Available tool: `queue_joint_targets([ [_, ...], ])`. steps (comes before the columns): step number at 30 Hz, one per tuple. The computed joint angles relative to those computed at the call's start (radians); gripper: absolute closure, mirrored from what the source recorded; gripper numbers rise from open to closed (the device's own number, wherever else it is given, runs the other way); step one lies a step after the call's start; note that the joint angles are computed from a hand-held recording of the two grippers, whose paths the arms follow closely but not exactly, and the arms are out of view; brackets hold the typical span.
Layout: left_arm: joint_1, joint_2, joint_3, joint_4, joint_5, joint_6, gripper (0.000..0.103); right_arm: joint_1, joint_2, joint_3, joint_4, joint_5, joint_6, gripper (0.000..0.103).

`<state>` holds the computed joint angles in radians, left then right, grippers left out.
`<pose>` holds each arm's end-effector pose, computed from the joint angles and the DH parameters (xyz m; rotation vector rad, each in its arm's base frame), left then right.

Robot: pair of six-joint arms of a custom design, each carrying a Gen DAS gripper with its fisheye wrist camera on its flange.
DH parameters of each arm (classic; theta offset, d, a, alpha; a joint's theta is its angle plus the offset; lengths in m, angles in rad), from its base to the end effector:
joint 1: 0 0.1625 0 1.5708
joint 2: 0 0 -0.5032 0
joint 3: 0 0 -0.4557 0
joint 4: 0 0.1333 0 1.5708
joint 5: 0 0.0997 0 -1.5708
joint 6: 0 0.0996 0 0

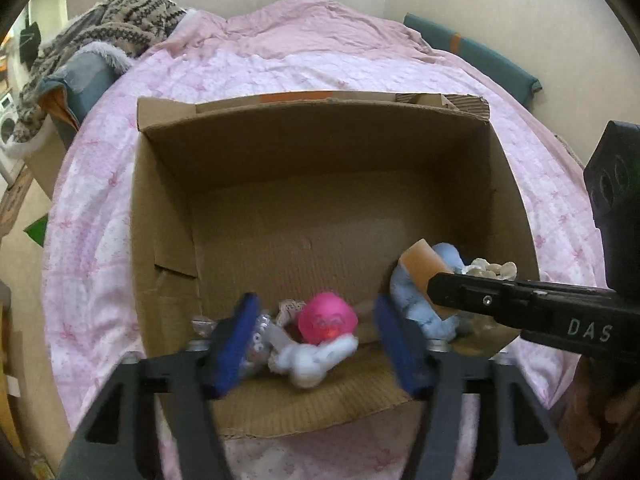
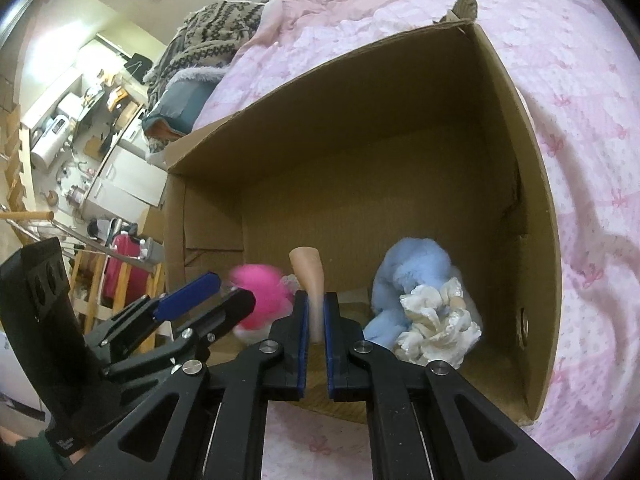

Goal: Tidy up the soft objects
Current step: 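Open both grippers to drop the duck and tan item into the box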

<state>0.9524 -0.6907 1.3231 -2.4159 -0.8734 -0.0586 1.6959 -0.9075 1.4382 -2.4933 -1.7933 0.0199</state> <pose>-0.3431 -0.8224 0.1601 0.5965 2.4260 -0.5528 0.2143 -0.8117 0.2766 0.0880 -2.8901 0.5955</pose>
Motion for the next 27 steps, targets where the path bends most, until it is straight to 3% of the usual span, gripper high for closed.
queue_joint_targets([
  [4, -0.005, -0.004, 0.007, -0.028, 0.011, 0.014, 0.029, -0.008, -0.007, 0.005, -0.007, 0.023, 0.028, 0.088],
  [6, -0.006, -0.005, 0.007, -0.032, 0.025, 0.009, 0.029, -0.011, -0.01, 0.008, -0.017, 0.034, 0.039, 0.08],
  [10, -0.006, -0.01, 0.002, -0.022, 0.044, -0.015, 0.029, -0.006, -0.017, 0.02, -0.059, 0.044, 0.024, 0.046],
  [21, -0.034, -0.052, 0.067, -0.148, 0.08, 0.022, 0.029, 0.044, -0.032, 0.054, -0.205, -0.115, -0.053, 0.023],
  [24, -0.043, -0.074, 0.087, -0.163, 0.094, 0.004, 0.018, 0.06, -0.051, 0.083, -0.259, -0.144, -0.083, 0.006],
  [25, -0.047, -0.084, 0.096, -0.165, 0.106, -0.003, 0.012, 0.066, -0.057, 0.093, -0.279, -0.155, -0.097, 0.003],
  [27, -0.052, -0.099, 0.11, -0.163, 0.112, -0.011, 0.011, 0.078, -0.066, 0.111, -0.313, -0.175, -0.118, 0.003],
])
